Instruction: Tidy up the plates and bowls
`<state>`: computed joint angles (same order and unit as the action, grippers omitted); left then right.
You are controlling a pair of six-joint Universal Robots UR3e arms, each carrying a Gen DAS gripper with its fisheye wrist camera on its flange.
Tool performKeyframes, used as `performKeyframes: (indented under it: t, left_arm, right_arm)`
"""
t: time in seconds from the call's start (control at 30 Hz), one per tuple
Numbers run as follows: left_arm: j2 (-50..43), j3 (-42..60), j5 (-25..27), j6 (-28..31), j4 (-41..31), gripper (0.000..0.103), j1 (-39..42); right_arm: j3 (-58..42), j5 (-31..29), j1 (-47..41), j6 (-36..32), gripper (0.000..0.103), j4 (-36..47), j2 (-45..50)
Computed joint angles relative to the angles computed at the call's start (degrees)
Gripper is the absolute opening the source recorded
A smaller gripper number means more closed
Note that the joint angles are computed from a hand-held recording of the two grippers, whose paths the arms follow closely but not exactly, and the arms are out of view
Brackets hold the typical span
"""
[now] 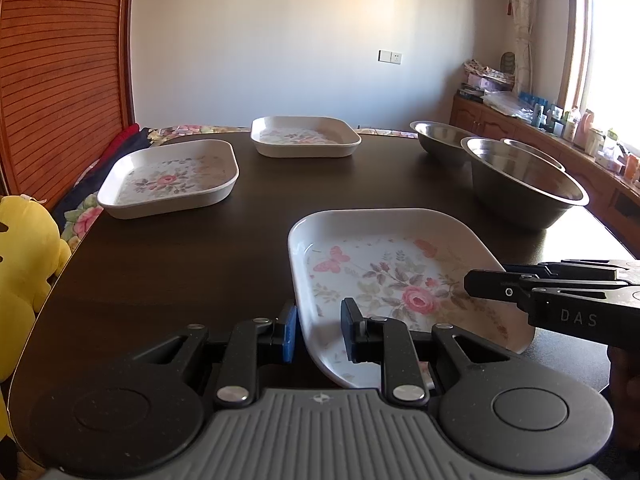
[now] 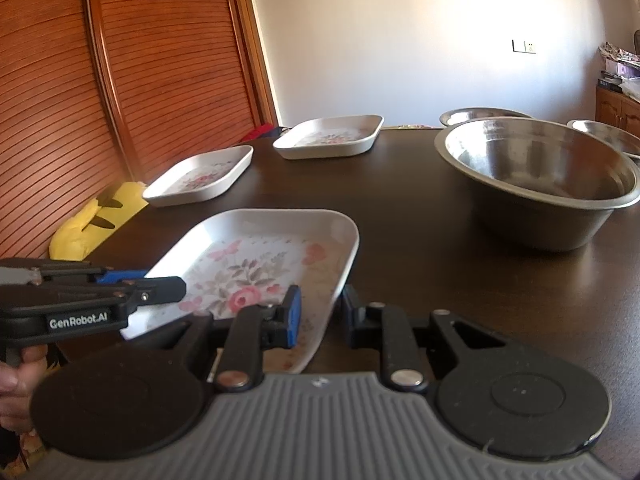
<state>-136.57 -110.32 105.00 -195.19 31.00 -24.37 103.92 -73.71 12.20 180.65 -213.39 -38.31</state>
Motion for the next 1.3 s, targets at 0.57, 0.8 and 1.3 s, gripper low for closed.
performKeyframes:
  t: [0.57, 0.8, 1.3]
  left_arm:
    - [2.6, -1.5, 2.2, 0.7, 0.8, 0.047, 0.3]
    - [4.8, -0.9, 1.1, 3.7, -1.1, 0.05, 2.1]
    - [8.1, 1.8, -3.8, 9.0, -5.7, 0.067, 9.2]
  right_arm:
    - [1.0, 0.4, -1.0, 0.7, 0.024, -2.9, -1.9]
    - [-1.3, 1.6, -1.2, -1.0, 0.026, -0.4, -4.0]
    - [-18.1, 5.2, 0.5, -9.1, 0.053, 17.7, -4.3]
